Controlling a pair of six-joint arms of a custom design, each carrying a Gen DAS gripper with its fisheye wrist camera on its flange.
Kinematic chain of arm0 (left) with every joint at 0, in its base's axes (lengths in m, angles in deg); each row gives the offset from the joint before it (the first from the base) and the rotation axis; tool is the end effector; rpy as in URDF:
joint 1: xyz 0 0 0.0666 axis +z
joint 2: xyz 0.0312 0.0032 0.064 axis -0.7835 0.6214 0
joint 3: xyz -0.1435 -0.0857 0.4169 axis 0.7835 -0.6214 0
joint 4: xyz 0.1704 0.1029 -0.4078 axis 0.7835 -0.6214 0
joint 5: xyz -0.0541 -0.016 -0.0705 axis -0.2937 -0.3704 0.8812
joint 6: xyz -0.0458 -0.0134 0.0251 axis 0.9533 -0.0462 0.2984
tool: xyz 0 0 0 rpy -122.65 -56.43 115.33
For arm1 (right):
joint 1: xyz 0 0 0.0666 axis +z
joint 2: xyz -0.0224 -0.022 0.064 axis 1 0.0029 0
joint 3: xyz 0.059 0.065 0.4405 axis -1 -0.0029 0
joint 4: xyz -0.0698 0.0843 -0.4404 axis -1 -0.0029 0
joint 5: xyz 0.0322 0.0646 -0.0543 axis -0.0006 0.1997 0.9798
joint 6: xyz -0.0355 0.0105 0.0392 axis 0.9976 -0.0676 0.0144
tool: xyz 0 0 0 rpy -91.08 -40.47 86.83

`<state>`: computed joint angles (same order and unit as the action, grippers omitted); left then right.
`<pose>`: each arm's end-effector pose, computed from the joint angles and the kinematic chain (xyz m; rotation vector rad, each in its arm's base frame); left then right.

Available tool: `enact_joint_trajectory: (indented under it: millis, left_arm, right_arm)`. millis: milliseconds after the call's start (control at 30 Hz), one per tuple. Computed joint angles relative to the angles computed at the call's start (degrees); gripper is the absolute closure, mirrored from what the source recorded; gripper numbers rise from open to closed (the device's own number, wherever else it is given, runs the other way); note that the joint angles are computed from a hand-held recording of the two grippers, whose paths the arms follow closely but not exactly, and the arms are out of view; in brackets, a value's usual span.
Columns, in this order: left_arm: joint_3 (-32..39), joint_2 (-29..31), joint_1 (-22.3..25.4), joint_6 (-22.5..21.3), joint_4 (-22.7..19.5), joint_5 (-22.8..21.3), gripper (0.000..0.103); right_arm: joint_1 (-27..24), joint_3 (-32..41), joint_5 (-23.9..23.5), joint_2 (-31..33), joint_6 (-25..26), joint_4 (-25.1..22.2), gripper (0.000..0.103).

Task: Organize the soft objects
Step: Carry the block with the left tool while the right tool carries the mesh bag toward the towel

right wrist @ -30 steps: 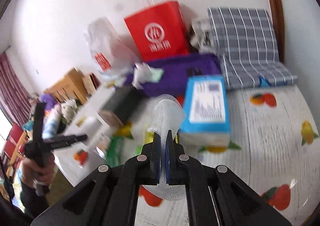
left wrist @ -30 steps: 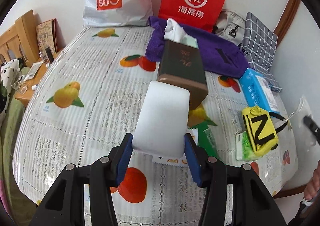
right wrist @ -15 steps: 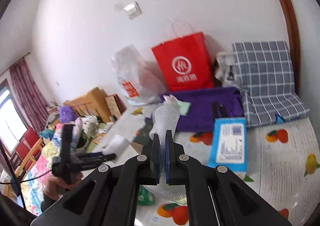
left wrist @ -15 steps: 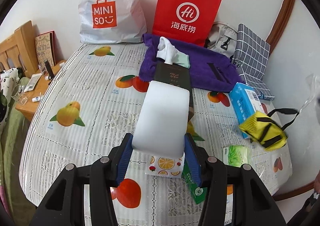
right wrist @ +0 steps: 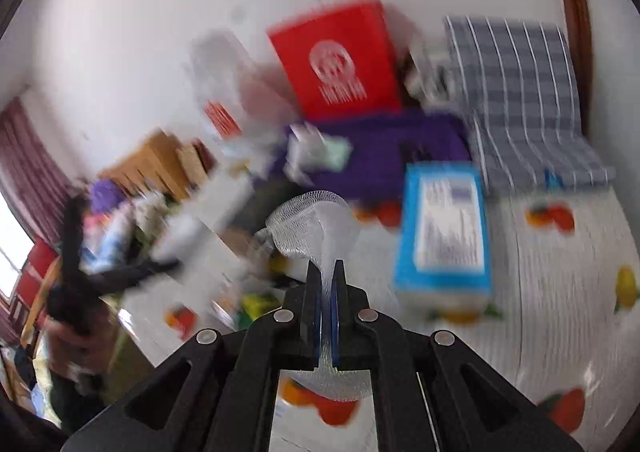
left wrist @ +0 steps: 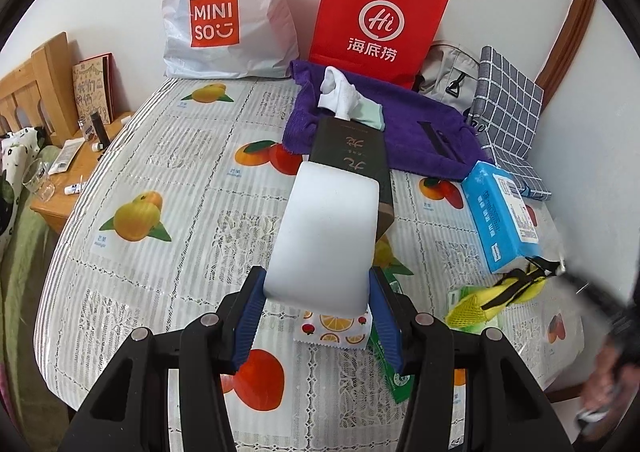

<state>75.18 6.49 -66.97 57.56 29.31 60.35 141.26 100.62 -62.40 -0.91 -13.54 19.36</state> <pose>0.4087 -0.1190 0.4999 0.2801 2.5123 -0.3581 0.3047 0.3586 0.4963 0.1919 2.3429 0.4083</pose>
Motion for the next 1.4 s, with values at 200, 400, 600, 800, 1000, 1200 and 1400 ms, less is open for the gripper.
enact_joint_trajectory:
  millis: [200, 400, 600, 800, 1000, 1200, 1400]
  left_arm:
    - [-0.14, 0.54, -0.32, 0.11, -0.06, -0.03, 0.054]
    - [-0.17, 0.96, -0.88, 0.00, -0.04, -0.28, 0.054]
    - [0.01, 1.19, -1.19, 0.10, -0.09, -0.65, 0.054]
    - [0.78, 1.04, -1.15, 0.04, -0.11, -1.04, 0.054]
    - [2.83, 1.27, -1.32, -0.32, -0.07, -1.37, 0.054]
    - [5.76, 2.47, -1.63, -0.49, -0.05, -1.79, 0.054]
    - [8.87, 4.70, -2.48, -0.50, 0.12, -2.30, 0.054]
  right_arm:
    - [0.22, -4.95, -4.62, 2.45, -7.05, -8.66, 0.099]
    - [0.77, -7.39, -2.58, 0.35, -11.01, -12.80, 0.099]
    - [1.43, -7.06, -0.18, -1.17, -10.47, -12.51, 0.099]
    - [1.41, -6.06, 1.16, -1.47, -9.75, -11.73, 0.099]
    - [1.10, -3.55, 4.37, -1.77, -7.91, -12.19, 0.099]
    - [-0.38, -1.02, 6.58, -2.05, -5.18, -11.94, 0.099]
    - [-3.09, 1.87, 6.86, -1.02, -0.90, -10.79, 0.099]
